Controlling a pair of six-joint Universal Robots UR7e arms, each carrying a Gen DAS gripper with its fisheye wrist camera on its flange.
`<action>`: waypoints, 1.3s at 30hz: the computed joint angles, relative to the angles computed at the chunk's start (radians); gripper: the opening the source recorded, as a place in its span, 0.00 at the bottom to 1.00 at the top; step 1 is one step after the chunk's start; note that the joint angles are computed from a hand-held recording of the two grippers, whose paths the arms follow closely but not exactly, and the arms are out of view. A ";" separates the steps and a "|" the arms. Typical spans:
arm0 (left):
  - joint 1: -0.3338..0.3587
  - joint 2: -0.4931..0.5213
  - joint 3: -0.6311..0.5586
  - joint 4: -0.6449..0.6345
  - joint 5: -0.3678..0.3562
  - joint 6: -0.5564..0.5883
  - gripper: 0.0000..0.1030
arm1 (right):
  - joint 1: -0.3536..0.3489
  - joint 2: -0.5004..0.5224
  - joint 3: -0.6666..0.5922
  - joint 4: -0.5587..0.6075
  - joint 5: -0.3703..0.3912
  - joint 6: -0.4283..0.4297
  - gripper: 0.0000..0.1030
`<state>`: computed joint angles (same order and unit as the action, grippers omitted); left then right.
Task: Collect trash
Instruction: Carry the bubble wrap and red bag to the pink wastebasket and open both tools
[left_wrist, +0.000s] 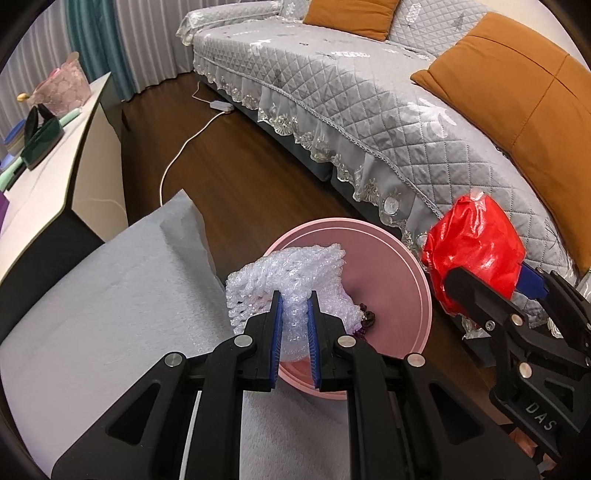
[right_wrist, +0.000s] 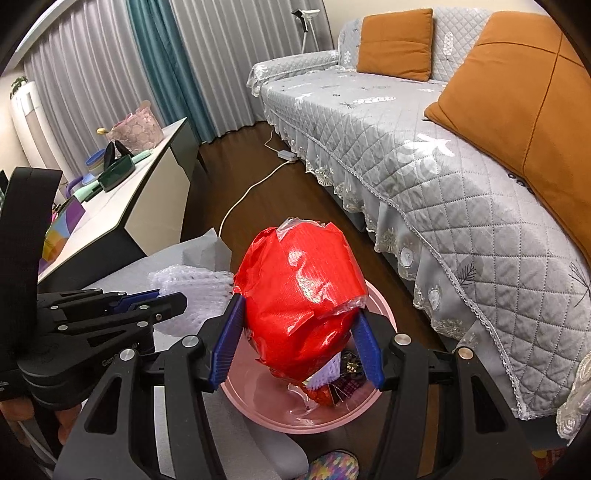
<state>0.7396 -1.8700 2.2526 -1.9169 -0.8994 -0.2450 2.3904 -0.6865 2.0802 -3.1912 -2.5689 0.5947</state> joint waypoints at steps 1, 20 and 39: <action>0.004 0.003 0.000 -0.006 0.000 0.004 0.12 | -0.001 0.000 -0.001 0.003 0.000 0.002 0.55; 0.090 0.086 0.008 -0.129 -0.006 0.090 0.12 | -0.060 0.004 -0.021 0.101 0.022 0.046 0.55; 0.149 0.163 0.009 -0.196 0.069 0.063 0.88 | -0.123 0.005 -0.034 0.233 0.017 0.124 0.83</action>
<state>0.8883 -1.7068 2.2619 -2.1128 -0.8303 -0.1823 2.2677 -0.6813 2.0461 -2.9582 -2.5517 0.7189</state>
